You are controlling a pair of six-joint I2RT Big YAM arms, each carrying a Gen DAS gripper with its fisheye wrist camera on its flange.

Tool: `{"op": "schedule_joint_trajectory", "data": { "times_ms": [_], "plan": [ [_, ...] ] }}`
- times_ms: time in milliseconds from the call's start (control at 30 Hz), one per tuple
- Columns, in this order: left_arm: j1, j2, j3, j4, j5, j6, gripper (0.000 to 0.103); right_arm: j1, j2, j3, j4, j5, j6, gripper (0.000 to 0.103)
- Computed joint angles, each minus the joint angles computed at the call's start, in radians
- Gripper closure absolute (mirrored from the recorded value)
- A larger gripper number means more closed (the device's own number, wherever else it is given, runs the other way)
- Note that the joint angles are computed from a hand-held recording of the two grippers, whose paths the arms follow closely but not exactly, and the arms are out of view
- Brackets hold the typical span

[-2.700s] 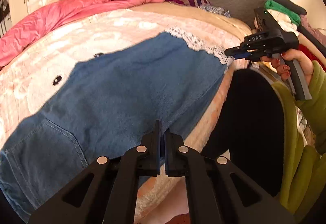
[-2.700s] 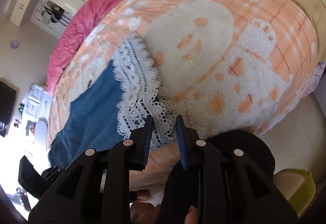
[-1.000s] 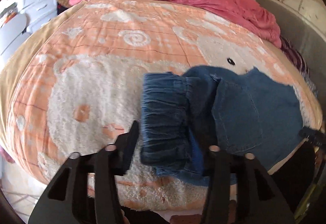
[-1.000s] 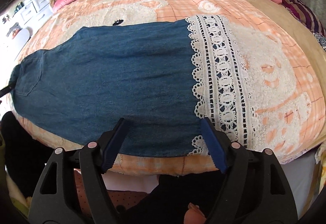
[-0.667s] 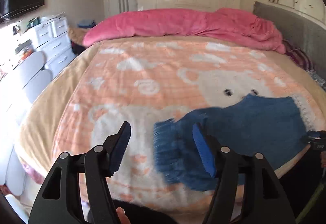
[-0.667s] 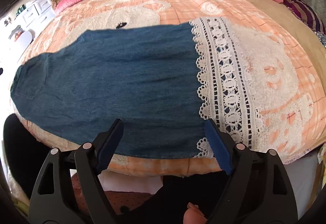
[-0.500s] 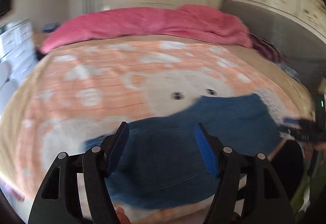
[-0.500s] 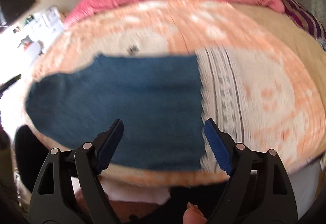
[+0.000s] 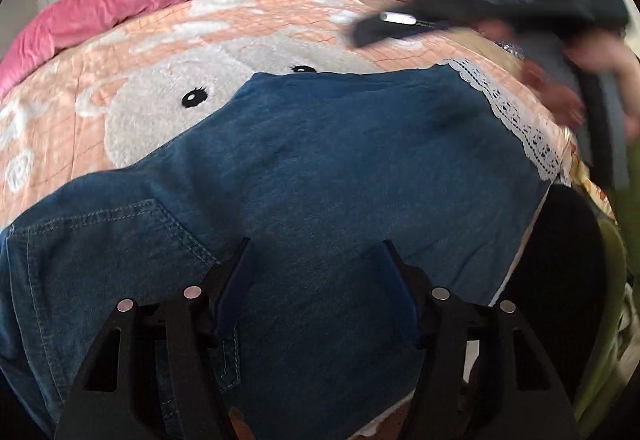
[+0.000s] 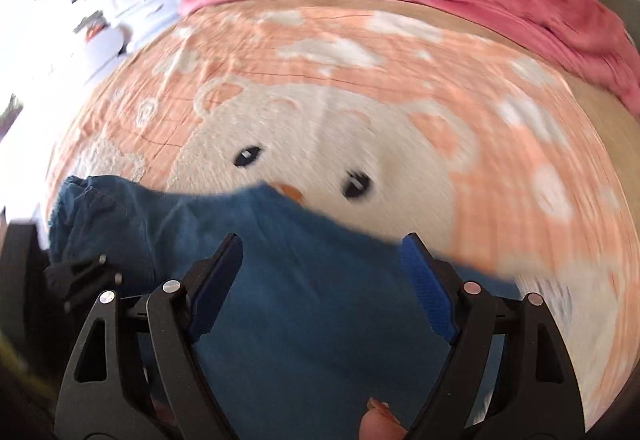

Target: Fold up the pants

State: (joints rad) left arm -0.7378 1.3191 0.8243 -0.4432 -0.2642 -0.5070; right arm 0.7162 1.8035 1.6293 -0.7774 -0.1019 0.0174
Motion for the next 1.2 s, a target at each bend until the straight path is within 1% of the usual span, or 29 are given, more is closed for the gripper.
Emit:
{"op": "schedule_joint_trajectory", "data": {
  "times_ms": [100, 200, 233, 267, 333, 367, 400, 433, 467, 500, 533, 567, 600, 633, 667, 700, 733, 800, 833, 867, 900, 933, 967, 1000, 1033, 1067, 1133, 1167, 1200],
  "plan": [
    [0.003, -0.002, -0.013, 0.031, 0.009, 0.006, 0.041, 0.025, 0.105, 0.143, -0.072, 0.007, -0.05, 0.03],
    [-0.006, 0.0, -0.01, 0.028, -0.007, 0.015, 0.04, 0.029, 0.212, 0.295, -0.196, -0.038, -0.088, 0.037],
    [-0.006, 0.004, -0.009, 0.033, -0.008, 0.018, 0.04, 0.028, 0.258, 0.36, -0.256, -0.057, -0.102, 0.04],
    [-0.004, 0.003, -0.01, 0.035, -0.005, 0.018, 0.04, 0.026, 0.285, 0.399, -0.297, -0.074, -0.118, 0.043],
    [-0.001, 0.004, -0.011, 0.039, -0.001, 0.02, 0.04, 0.027, 0.339, 0.473, -0.376, -0.103, -0.174, 0.043],
    [0.0, 0.005, -0.011, 0.04, 0.0, 0.021, 0.04, 0.028, 0.363, 0.504, -0.422, -0.116, -0.216, 0.053],
    [0.0, 0.005, -0.011, 0.041, 0.0, 0.02, 0.04, 0.03, 0.368, 0.507, -0.432, -0.119, -0.231, 0.066],
    [0.001, 0.006, -0.011, 0.042, 0.001, 0.02, 0.04, 0.031, 0.371, 0.503, -0.44, -0.147, -0.246, 0.091],
    [0.0, 0.002, -0.017, 0.045, 0.0, 0.019, 0.04, 0.036, 0.358, 0.481, -0.426, -0.151, -0.247, 0.096],
    [-0.001, 0.001, -0.018, 0.046, 0.0, 0.018, 0.04, 0.044, 0.327, 0.435, -0.38, -0.121, -0.226, 0.098],
    [0.0, 0.002, -0.018, 0.046, 0.0, 0.019, 0.04, 0.047, 0.292, 0.391, -0.325, -0.108, -0.166, 0.099],
    [0.0, 0.002, -0.018, 0.046, -0.001, 0.02, 0.04, 0.048, 0.272, 0.366, -0.289, -0.102, -0.14, 0.1],
    [-0.003, 0.002, -0.017, 0.046, -0.004, 0.018, 0.04, 0.048, 0.237, 0.322, -0.214, -0.093, -0.115, 0.1],
    [-0.006, 0.003, -0.017, 0.047, -0.01, 0.018, 0.039, 0.045, 0.227, 0.309, -0.184, -0.104, -0.101, 0.1],
    [-0.008, 0.005, -0.016, 0.047, -0.013, 0.019, 0.039, 0.04, 0.235, 0.32, -0.178, -0.113, -0.084, 0.101],
    [-0.008, 0.006, -0.016, 0.049, -0.014, 0.019, 0.038, 0.041, 0.256, 0.34, -0.19, -0.095, -0.069, 0.101],
    [-0.008, 0.006, -0.017, 0.05, -0.013, 0.018, 0.038, 0.042, 0.275, 0.354, -0.192, -0.074, -0.063, 0.103],
    [-0.01, 0.003, -0.021, 0.052, -0.013, 0.017, 0.038, 0.047, 0.31, 0.376, -0.199, -0.027, -0.058, 0.103],
    [-0.009, 0.002, -0.022, 0.054, -0.012, 0.018, 0.037, 0.039, 0.318, 0.376, -0.203, -0.039, -0.041, 0.102],
    [-0.008, 0.0, -0.025, 0.057, -0.009, 0.018, 0.037, 0.032, 0.313, 0.363, -0.186, -0.07, -0.012, 0.102],
    [-0.008, -0.001, -0.027, 0.06, -0.007, 0.018, 0.037, 0.017, 0.283, 0.321, -0.15, -0.108, 0.023, 0.101],
    [-0.009, -0.001, -0.028, 0.062, -0.007, 0.017, 0.037, 0.004, 0.251, 0.278, -0.113, -0.128, 0.046, 0.095],
    [-0.01, -0.003, -0.028, 0.062, -0.007, 0.016, 0.037, -0.016, 0.202, 0.216, -0.058, -0.157, 0.072, 0.087],
    [-0.01, -0.007, -0.029, 0.061, -0.004, 0.016, 0.037, -0.046, 0.134, 0.131, 0.021, -0.195, 0.11, 0.084],
    [-0.011, -0.01, -0.027, 0.058, -0.002, 0.015, 0.036, -0.065, 0.09, 0.075, 0.068, -0.208, 0.135, 0.077],
    [-0.008, -0.017, -0.029, 0.058, 0.009, 0.011, 0.036, -0.092, 0.036, 0.008, 0.115, -0.208, 0.157, 0.071],
    [0.005, -0.053, -0.036, 0.067, 0.062, 0.0, 0.035, -0.163, -0.063, -0.111, 0.178, -0.196, 0.193, 0.069],
    [0.004, -0.066, -0.034, 0.069, 0.063, 0.001, 0.035, -0.203, -0.106, -0.16, 0.195, -0.183, 0.2, 0.066],
    [0.003, -0.085, -0.022, 0.065, 0.049, 0.019, 0.035, -0.233, -0.121, -0.181, 0.195, -0.164, 0.192, 0.065]
  ]
}}
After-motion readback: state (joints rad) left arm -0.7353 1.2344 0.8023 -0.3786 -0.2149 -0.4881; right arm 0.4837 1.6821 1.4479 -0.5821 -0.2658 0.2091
